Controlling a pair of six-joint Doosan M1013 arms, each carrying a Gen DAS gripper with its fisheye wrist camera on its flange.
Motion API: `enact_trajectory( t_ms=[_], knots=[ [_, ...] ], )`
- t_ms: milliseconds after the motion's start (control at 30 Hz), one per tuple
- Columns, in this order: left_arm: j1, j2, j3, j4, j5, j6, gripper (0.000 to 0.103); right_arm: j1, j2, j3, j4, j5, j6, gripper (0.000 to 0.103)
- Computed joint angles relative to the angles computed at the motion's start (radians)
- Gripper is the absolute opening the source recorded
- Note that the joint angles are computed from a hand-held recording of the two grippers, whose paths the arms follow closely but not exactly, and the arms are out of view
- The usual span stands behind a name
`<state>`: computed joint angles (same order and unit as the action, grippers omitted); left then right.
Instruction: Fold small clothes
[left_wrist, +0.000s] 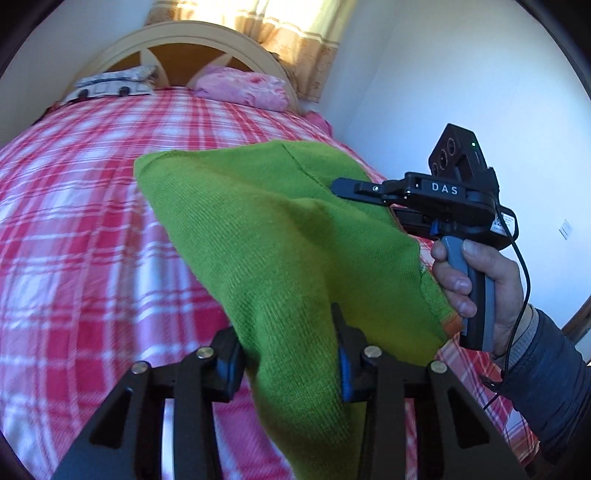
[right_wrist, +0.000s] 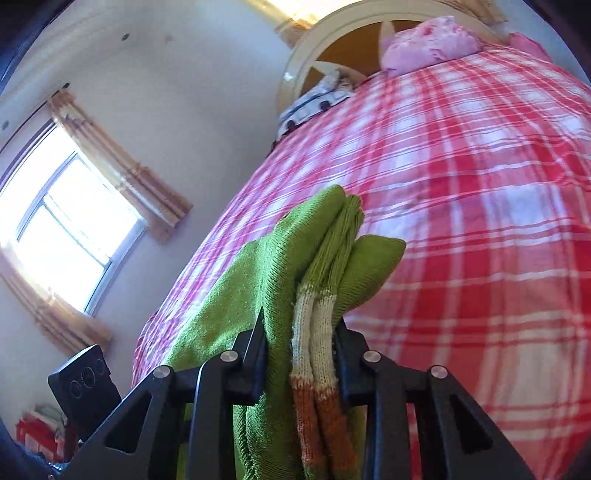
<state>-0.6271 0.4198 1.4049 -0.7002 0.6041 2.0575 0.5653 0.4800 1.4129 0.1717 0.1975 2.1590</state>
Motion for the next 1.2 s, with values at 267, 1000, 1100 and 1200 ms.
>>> enact_trajectory(
  t_ms=[267, 1000, 1100, 1200],
  knots=[
    [0.044, -0.080, 0.110, 0.035, -0.064, -0.064, 0.041, 0.047, 0.083, -0.130, 0.209, 0.050, -0.228, 0.030],
    [0.135, -0.177, 0.252, 0.096, -0.134, -0.168, 0.040, 0.116, 0.298, -0.477, 0.264, 0.239, -0.298, 0.030],
    [0.146, -0.187, 0.266, 0.098, -0.142, -0.171, 0.040, 0.128, 0.320, -0.525, 0.212, 0.270, -0.267, 0.030],
    [0.153, -0.196, 0.277, 0.111, -0.150, -0.185, 0.040, 0.138, 0.341, -0.567, 0.182, 0.297, -0.252, 0.030]
  ],
)
